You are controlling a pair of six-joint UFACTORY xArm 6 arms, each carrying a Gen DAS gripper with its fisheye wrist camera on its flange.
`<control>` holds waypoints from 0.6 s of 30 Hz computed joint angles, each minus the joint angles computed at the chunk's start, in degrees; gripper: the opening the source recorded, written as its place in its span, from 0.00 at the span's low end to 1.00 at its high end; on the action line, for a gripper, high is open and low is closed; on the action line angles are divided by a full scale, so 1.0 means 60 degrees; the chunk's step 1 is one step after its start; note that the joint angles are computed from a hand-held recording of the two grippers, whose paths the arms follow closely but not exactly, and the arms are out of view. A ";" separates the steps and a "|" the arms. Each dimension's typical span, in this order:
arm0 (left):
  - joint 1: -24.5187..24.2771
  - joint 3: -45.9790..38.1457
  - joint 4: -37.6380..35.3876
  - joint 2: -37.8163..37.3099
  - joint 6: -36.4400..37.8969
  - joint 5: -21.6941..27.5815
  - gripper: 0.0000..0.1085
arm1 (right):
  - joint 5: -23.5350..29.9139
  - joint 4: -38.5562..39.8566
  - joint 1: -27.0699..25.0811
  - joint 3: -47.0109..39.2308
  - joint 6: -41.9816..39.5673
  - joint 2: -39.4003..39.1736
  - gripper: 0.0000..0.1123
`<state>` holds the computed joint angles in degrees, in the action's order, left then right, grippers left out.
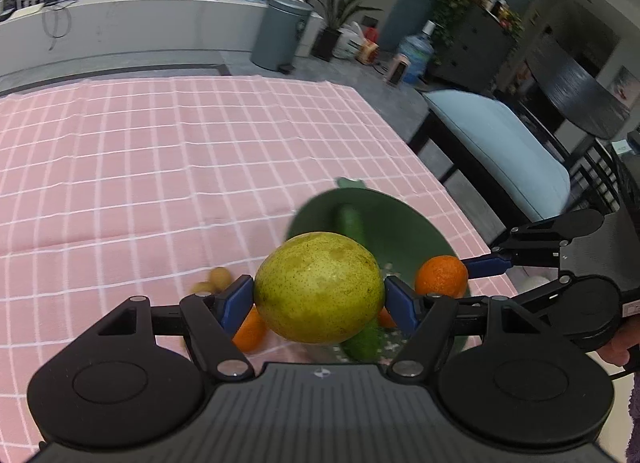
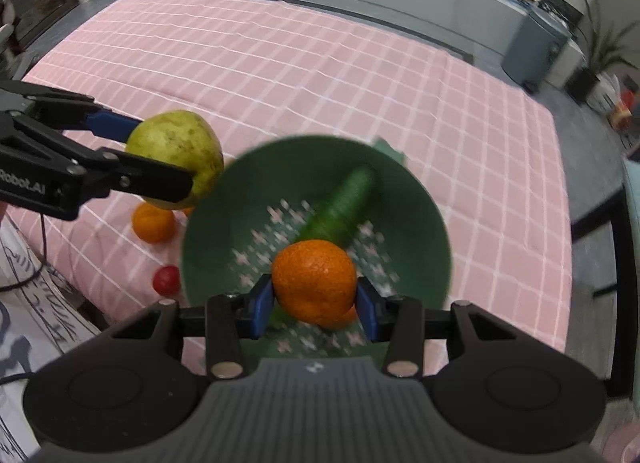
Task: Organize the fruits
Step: 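Lower the pear with the left gripper while the right lowers the orange into the colander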
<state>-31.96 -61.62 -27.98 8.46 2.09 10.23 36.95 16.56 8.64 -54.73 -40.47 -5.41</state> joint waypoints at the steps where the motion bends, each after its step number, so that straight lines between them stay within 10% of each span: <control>1: -0.0036 -0.0152 0.0108 0.0114 -0.0037 0.0068 0.75 | -0.0021 -0.0056 -0.0069 0.0064 0.0022 -0.0018 0.36; 18: -0.0397 -0.2421 0.4574 0.1712 -0.2627 0.2604 0.75 | 0.0655 -0.0183 -0.0234 -0.0482 -0.0410 0.1094 0.36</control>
<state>-34.34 -76.14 -0.53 18.74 -13.67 25.85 40.88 15.46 7.24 -57.62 -42.93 1.15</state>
